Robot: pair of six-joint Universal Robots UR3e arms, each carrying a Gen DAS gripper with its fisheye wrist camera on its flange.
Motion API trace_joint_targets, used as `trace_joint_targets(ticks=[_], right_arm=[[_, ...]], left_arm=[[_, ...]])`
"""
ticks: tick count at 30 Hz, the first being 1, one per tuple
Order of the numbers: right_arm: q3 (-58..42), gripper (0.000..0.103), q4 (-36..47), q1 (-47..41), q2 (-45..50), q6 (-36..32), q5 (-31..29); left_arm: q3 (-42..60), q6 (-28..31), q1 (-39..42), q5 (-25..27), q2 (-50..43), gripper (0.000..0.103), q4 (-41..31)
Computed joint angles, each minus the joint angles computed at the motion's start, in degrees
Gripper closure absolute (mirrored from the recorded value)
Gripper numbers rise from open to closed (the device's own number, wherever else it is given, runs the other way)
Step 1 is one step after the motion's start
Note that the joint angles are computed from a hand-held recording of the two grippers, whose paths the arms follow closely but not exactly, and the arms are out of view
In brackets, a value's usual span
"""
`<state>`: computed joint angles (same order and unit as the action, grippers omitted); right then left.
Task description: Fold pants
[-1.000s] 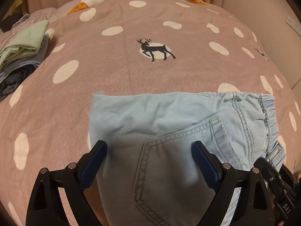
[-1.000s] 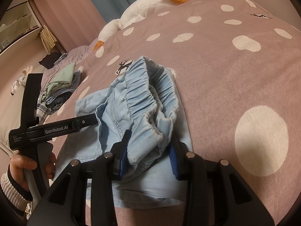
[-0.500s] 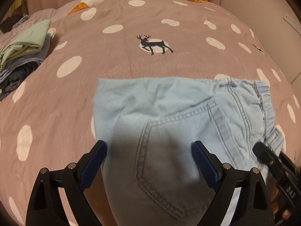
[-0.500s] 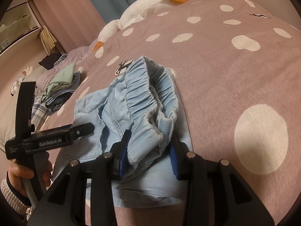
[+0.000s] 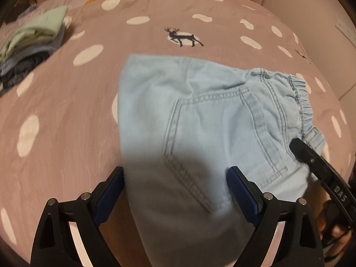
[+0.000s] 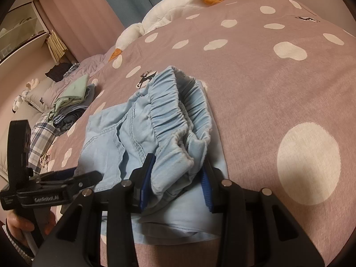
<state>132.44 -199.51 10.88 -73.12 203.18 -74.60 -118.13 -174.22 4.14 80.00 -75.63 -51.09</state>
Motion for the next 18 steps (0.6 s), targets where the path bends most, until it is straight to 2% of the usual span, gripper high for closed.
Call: trace_joint_targets(ticks=[10,14,18], right_arm=[[0.03,0.063,0.72,-0.13,-0.33,-0.40,-0.01],[1.36,0.056,2.09,-1.68,-2.57,0.61,1.91],[2.52,0.048,4.77,-0.99,-6.20,1.64,-0.44]], left_arm=[[-3.31,0.61,0.68,-0.69,5.83,0.011,-2.45],[-5.03,2.50,1.29,-0.85,7.75,0.011,-2.71],[-6.29,3.01,1.64,-0.96,8.36,0.011,-1.56]])
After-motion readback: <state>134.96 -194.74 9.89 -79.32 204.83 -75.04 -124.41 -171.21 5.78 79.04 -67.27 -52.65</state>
